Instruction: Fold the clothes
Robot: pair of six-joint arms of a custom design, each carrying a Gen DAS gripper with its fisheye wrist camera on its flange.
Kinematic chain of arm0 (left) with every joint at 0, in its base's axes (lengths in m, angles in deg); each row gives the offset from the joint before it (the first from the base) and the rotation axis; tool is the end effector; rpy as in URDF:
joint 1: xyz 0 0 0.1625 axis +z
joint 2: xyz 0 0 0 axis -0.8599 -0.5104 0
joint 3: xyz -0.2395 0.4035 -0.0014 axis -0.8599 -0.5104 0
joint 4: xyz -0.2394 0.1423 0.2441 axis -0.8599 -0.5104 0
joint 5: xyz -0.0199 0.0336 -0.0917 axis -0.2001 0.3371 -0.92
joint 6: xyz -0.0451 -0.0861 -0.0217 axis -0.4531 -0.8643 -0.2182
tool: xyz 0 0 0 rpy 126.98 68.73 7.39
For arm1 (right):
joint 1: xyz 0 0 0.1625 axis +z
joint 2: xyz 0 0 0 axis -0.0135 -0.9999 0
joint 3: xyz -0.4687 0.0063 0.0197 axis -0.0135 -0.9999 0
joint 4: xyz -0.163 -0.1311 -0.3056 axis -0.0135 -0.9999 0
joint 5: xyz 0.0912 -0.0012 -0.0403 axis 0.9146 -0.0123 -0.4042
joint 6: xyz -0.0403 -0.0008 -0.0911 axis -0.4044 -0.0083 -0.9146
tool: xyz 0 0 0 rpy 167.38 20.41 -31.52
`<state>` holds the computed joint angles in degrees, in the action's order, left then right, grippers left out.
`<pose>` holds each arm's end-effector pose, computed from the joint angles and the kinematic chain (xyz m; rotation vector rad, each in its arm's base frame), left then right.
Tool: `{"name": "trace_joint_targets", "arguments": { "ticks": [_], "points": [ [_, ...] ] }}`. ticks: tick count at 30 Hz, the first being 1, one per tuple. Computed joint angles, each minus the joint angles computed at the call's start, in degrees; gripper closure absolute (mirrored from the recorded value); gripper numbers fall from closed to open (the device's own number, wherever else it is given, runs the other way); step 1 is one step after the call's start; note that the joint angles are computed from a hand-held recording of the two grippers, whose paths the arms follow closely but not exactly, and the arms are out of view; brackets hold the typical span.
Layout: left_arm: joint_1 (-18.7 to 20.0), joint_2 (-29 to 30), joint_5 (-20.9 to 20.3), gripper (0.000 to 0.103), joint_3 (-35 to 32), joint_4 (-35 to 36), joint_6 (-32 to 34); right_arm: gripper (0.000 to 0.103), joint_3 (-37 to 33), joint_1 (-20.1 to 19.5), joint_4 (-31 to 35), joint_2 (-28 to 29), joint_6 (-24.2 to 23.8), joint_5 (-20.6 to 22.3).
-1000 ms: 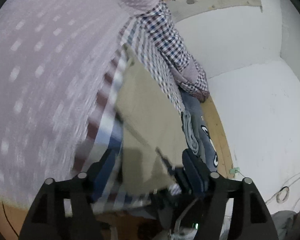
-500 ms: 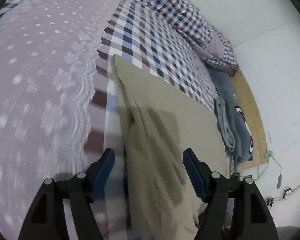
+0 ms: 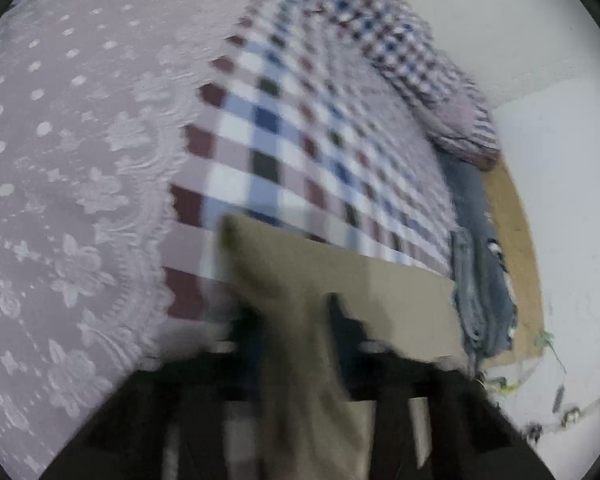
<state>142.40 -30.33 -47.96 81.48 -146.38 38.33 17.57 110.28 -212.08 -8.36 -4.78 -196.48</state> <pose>0.0401 -0.8950 0.3213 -0.2630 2.9852 -0.7829 0.3344 -0.6334 -0.0700 1.5359 -1.8918 0.8180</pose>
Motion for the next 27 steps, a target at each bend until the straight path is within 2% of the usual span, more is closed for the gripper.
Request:
{"name": "trace_joint_targets", "arguments": {
  "ticks": [9,14,22,27],
  "points": [
    [-2.8,-6.2,1.2,0.096,13.4,-14.4,2.9,0.100,-0.8,-0.1,1.3,-0.6,-0.3,-0.4],
    [-6.3,-7.5,2.2,0.097,14.5,-15.9,4.4,0.101,0.8,0.3,-0.7,-2.2,-0.2,0.2],
    [-12.6,-7.1,4.2,0.097,12.2,-16.0,3.1,0.101,5.2,0.8,-4.6,-6.7,1.1,0.5],
    [-16.1,-4.6,6.4,0.097,8.0,-14.5,1.6,0.101,7.9,0.4,-6.8,-9.9,2.6,0.7]
  ]
}}
